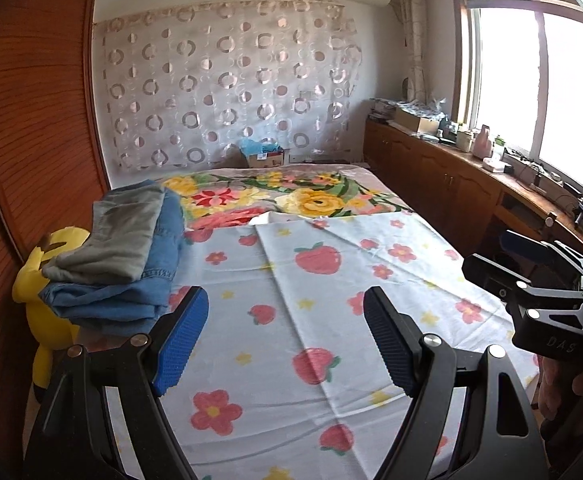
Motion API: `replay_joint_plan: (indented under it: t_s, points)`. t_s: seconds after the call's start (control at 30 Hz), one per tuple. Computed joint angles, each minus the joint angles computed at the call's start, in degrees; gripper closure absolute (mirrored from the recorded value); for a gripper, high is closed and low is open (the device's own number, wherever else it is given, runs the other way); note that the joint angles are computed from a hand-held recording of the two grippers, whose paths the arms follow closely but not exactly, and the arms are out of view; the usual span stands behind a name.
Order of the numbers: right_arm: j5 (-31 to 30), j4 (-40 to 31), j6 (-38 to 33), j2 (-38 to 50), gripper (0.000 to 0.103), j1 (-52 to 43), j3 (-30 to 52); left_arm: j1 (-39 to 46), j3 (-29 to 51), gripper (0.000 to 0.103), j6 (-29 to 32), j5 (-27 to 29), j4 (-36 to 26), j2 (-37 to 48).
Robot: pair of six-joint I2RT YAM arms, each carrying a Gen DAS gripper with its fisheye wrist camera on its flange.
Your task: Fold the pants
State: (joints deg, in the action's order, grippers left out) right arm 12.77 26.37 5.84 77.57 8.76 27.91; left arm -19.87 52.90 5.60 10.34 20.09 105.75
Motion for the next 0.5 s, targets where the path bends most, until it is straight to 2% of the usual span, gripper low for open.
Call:
replay_joint_plan:
  t_s: [0.23,0.5]
  points:
    - [4.98,1.41,1.23,-5.46,0.018,3.61,-3.52,-1.12,-1.38,0.022,-0.25,-0.39,0.16,-3.33]
    - [8.85,6.56,1.41,-7.56,0.018,6.87,-7.64,-1.00,-4.79,0.022,-0.02,-1.13,0.75,-8.31]
